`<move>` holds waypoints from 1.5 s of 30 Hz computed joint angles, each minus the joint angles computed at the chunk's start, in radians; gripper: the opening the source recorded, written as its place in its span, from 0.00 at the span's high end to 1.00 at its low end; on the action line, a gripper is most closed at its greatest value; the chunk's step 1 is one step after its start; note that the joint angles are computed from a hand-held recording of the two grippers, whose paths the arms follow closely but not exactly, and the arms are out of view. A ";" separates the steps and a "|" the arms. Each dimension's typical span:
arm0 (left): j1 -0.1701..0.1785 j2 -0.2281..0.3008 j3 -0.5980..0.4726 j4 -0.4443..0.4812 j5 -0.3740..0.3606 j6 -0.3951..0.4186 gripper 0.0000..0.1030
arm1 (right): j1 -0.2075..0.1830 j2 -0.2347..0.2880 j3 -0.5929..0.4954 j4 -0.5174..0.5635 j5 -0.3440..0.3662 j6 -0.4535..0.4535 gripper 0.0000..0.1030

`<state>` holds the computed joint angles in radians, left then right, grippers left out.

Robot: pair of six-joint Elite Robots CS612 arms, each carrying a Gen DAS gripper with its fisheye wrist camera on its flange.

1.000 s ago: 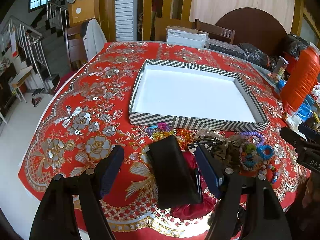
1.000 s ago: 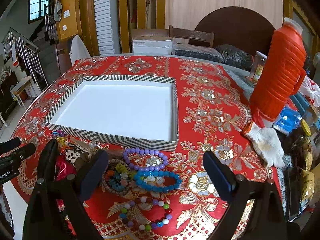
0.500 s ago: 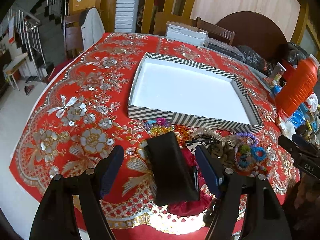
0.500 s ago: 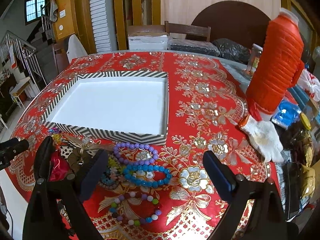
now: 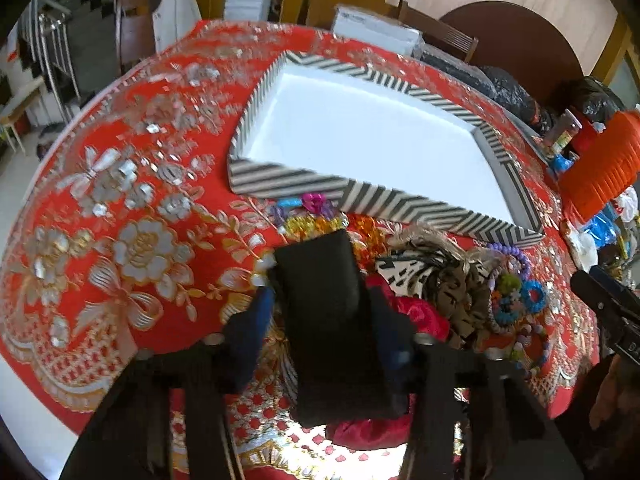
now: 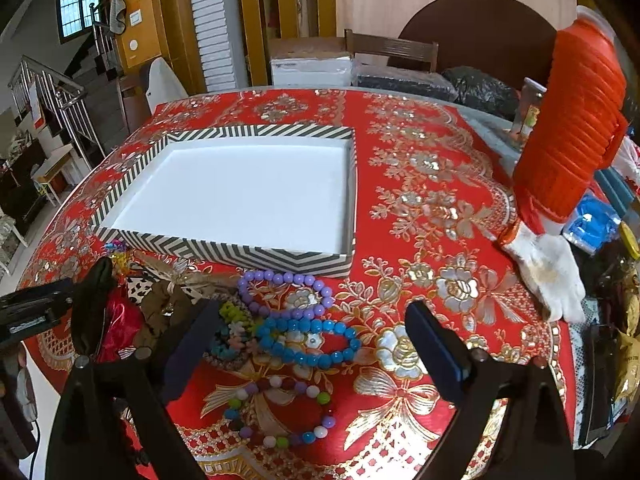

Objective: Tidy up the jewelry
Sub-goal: 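Close the left gripper on the black fabric pouch, then lift the black pouch with the left gripper while the right gripper grasps the purple bead bracelet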

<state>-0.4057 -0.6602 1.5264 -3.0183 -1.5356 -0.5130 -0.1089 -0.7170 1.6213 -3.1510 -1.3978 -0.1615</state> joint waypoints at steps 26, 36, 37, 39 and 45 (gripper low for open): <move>-0.007 -0.046 0.030 -0.094 0.026 0.135 0.98 | -0.010 -0.007 -0.007 0.029 0.037 0.009 0.15; 0.009 -0.035 -0.017 -0.088 -0.026 0.135 0.98 | -0.020 0.037 -0.079 0.150 0.018 0.013 0.30; 0.010 -0.032 -0.027 -0.082 -0.024 0.138 0.98 | -0.018 0.045 -0.092 0.166 0.021 0.005 0.30; 0.012 -0.025 -0.041 -0.073 -0.022 0.135 0.98 | -0.013 0.059 -0.117 0.193 0.004 -0.002 0.37; 0.023 -0.009 -0.072 -0.058 -0.042 0.114 0.98 | -0.006 0.100 -0.179 0.257 -0.025 -0.020 0.56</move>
